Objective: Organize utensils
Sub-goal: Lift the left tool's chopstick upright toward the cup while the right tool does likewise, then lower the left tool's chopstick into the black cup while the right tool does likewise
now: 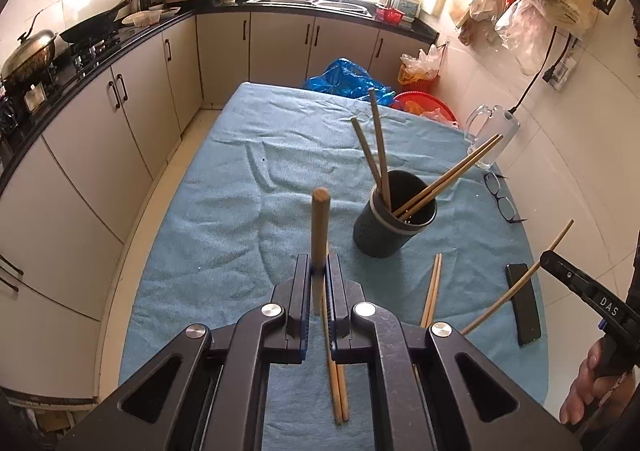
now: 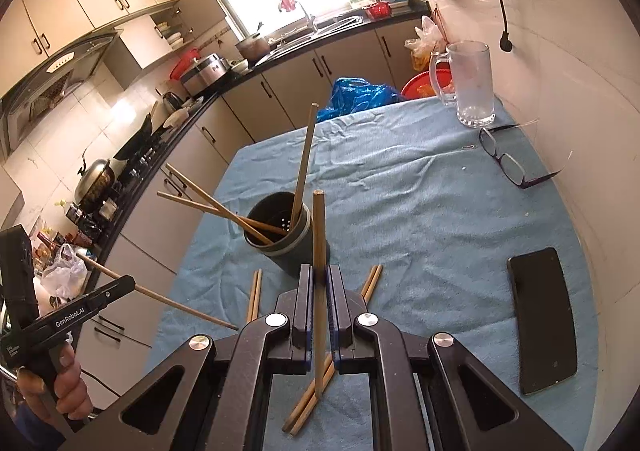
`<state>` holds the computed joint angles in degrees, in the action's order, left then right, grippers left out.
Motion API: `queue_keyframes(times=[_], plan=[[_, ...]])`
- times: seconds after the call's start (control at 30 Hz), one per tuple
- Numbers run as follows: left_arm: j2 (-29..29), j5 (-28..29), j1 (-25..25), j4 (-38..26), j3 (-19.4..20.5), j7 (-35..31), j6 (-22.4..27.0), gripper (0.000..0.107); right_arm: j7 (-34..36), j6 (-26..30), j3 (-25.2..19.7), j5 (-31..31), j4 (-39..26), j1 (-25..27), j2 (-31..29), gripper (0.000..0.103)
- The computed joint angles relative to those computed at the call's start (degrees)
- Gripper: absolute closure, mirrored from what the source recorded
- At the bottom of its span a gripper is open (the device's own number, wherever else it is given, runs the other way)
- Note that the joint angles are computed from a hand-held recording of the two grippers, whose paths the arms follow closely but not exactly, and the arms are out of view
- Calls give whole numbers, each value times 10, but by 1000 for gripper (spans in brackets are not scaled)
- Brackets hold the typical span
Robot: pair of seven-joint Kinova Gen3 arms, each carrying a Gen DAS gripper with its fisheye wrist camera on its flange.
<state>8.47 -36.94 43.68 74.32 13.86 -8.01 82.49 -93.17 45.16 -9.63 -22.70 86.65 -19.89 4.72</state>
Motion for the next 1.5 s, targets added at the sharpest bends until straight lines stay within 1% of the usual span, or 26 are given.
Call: queue_keyframes(times=[0.23,0.57,0.8,0.9,1.23,1.37,1.5], plan=[[5,-16,11,-24,0,-6,13,101,14,-1,4,-15,1,9,-9,96],[16,-32,27,-60,-5,-21,20,101,30,1,12,-39,-3,22,-18,96],[28,-46,39,-100,-14,-47,24,101,44,9,19,-61,-18,33,-22,96],[36,-54,45,-125,-21,-65,27,101,49,15,21,-72,-30,38,-20,96],[67,-60,57,-206,-54,-131,26,101,41,24,18,-80,-80,44,0,96],[79,-54,57,-236,-68,-158,24,101,30,28,15,-80,-106,44,15,96],[91,-44,56,-257,-83,-177,21,101,8,26,11,-60,-133,37,29,96]])
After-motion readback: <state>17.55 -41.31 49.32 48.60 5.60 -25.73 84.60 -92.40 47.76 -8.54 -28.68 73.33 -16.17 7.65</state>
